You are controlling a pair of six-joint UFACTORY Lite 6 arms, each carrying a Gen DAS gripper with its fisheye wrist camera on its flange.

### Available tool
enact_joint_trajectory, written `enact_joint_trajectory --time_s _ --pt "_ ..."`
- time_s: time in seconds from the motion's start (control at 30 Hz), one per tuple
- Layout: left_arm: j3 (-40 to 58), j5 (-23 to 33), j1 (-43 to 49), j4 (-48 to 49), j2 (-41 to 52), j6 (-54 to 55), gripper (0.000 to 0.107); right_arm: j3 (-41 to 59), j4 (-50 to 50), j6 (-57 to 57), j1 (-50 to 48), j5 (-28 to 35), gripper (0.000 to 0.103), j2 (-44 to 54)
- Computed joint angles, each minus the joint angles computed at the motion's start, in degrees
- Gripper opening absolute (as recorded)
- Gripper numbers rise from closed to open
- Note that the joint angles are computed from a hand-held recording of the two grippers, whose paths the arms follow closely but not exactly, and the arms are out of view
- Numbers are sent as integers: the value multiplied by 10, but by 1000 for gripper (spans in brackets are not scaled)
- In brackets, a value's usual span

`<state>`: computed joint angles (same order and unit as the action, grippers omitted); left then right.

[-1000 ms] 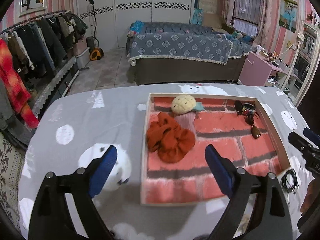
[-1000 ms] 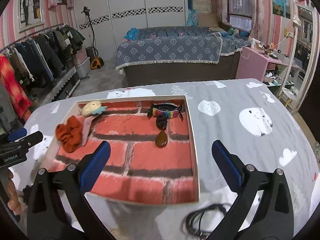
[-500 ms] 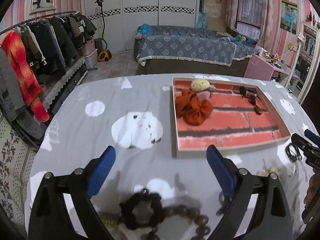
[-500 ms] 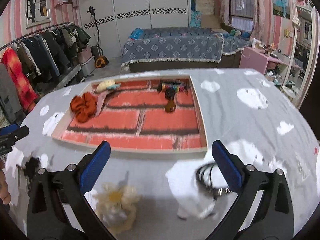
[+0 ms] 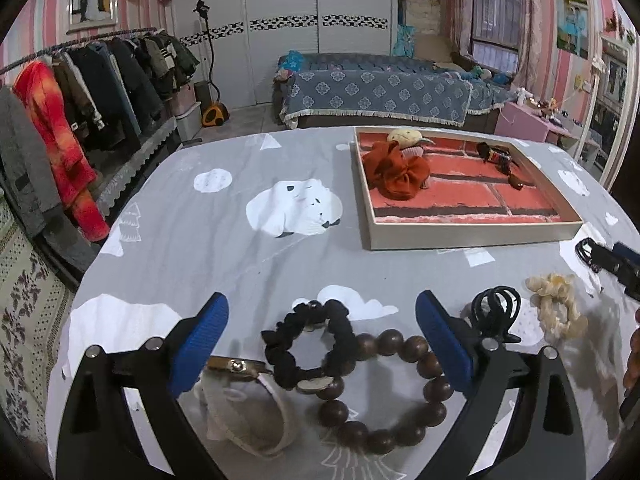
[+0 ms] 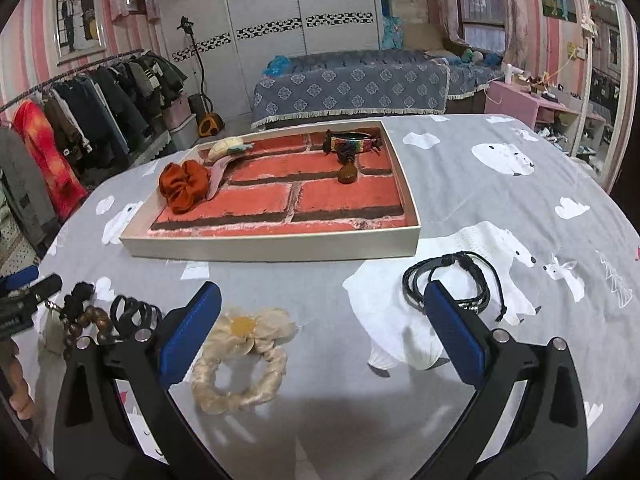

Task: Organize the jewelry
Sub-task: 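Move both tools back over the remaining jewelry on the bed, then grasp black scrunchie with left tool while right tool grasps cream flower scrunchie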

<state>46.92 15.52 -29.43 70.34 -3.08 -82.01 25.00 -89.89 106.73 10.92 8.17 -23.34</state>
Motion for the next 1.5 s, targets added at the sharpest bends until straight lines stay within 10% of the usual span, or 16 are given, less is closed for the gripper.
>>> enact_joint_trajectory --time_s 0.2,0.6,1.17,1.5 --pt "-13 6 11 90 12 -95 93 9 -10 5 80 97 99 57" --pt "-21 -17 8 178 42 -169 92 20 -20 19 82 70 95 108" --pt "32 -53 44 89 119 -69 71 32 -20 3 68 15 57 137" --pt "38 -56 46 27 124 -6 39 30 -151 127 56 -30 27 135"
